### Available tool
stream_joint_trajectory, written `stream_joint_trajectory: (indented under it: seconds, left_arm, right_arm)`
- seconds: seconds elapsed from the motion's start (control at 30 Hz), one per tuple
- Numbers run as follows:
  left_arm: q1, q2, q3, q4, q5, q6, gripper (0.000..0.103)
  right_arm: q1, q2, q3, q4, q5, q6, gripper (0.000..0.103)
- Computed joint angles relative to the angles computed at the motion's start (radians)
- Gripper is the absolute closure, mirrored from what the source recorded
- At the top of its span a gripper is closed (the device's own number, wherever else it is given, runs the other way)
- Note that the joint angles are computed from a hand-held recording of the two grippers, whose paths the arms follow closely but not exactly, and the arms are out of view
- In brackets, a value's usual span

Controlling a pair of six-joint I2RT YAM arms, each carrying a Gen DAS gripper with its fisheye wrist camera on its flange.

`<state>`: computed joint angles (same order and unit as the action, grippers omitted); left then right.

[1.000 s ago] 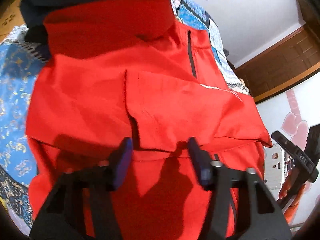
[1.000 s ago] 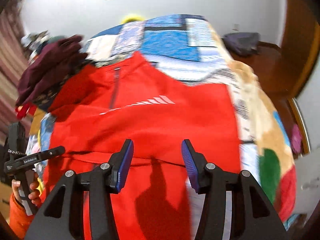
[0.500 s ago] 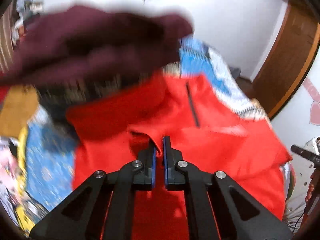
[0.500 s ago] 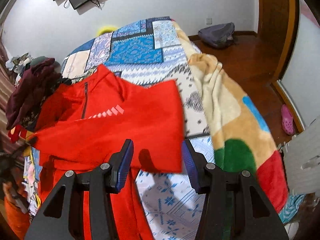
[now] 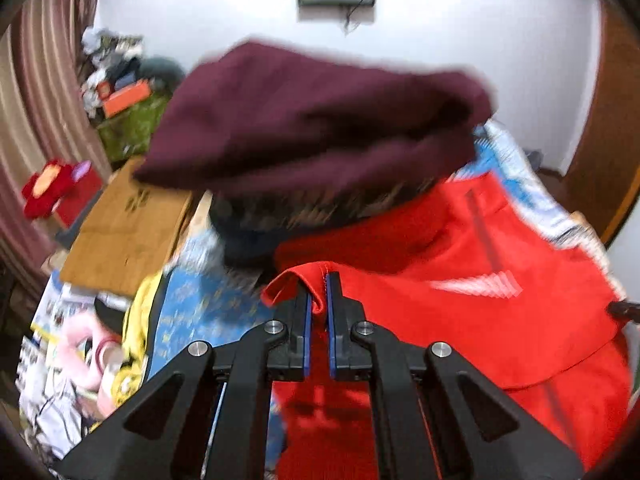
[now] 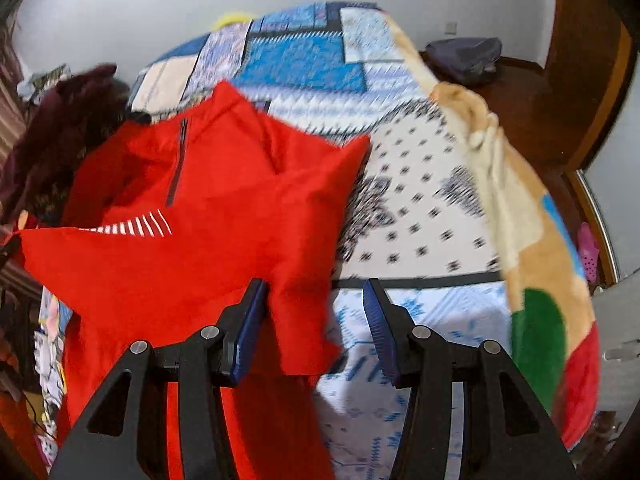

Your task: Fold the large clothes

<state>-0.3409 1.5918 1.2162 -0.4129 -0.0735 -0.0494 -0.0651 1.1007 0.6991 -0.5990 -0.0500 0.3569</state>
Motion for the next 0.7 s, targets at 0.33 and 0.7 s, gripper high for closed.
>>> stream_joint_trajectory:
  seconds: [0.33, 0.7]
  left_arm:
    - [0.070, 0.165, -0.089, -0.034, 0.007, 0.036, 0.086]
    - [0.057, 0.048, -0.101, -0.043, 0.011, 0.062, 0.046]
  right_arm:
    - [0.037, 0.003, -0.004, -0.008, 0.046, 0.001, 0.050]
    - [0.055, 0.043, 0.068, -0.068, 0.042, -0.049, 0.046]
